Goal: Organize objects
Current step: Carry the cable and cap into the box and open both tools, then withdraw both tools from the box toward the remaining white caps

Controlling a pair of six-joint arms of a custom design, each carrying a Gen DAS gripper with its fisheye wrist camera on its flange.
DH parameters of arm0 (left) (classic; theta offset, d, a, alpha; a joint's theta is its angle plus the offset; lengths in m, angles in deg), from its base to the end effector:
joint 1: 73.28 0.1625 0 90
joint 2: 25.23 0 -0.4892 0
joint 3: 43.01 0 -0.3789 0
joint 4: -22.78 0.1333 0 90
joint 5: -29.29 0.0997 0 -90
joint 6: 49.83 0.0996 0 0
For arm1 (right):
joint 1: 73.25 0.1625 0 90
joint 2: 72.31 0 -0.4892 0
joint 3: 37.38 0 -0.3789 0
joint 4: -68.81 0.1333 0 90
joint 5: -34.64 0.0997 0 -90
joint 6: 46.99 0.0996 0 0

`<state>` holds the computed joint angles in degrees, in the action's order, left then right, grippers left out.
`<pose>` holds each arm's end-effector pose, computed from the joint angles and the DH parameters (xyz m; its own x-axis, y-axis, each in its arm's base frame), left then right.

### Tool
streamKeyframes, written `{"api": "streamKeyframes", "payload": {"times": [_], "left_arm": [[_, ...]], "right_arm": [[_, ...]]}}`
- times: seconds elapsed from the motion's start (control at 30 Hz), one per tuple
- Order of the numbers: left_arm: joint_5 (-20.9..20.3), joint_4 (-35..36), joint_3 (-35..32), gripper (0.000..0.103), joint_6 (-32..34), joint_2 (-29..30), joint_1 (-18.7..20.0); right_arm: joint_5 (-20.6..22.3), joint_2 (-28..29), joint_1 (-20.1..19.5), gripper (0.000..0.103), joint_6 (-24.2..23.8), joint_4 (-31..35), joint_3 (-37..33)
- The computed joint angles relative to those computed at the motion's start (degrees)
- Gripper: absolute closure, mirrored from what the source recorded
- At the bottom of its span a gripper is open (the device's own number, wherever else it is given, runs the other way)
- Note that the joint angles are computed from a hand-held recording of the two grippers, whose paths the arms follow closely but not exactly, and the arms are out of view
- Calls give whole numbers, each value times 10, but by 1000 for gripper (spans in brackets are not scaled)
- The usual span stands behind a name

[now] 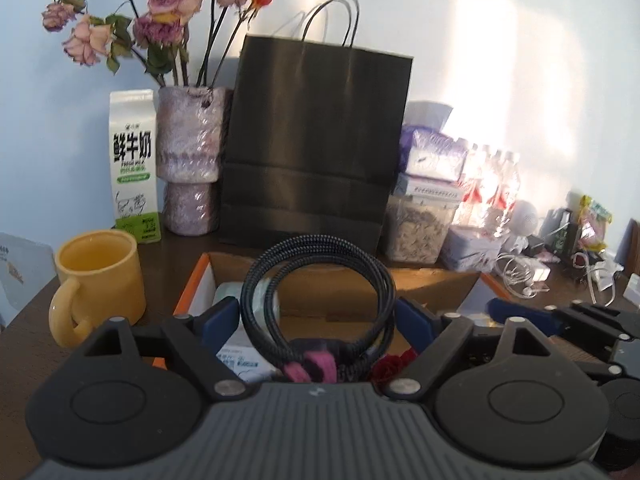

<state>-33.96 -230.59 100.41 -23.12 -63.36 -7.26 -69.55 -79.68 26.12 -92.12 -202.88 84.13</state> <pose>-0.0051 -0.4498 0.1367 -0.7710 0.2295 -0.5941 0.6285 0.4253 -0.6512 0.1819 -0.4337 -0.0652 -0.6568 -0.2207 0.7210 -0.7479 0.3124 -0.5857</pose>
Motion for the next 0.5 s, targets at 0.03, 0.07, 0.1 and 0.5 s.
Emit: {"api": "streamKeyframes", "payload": {"times": [0.03, 0.07, 0.1, 0.5], "left_arm": [[4, -7, -1, 0, 1, 4, 0], [10, -20, -3, 0, 4, 9, 0], [19, -18, -5, 0, 3, 8, -2], [30, -52, 26, 0, -6, 2, -14]], "right_arm": [[-3, 0, -1, 44, 4, 2, -1], [-7, -1, -1, 15, 7, 4, -2], [-13, 0, -1, 3, 11, 3, -3], [-29, 7, 9, 0, 26, -21, 6]]}}
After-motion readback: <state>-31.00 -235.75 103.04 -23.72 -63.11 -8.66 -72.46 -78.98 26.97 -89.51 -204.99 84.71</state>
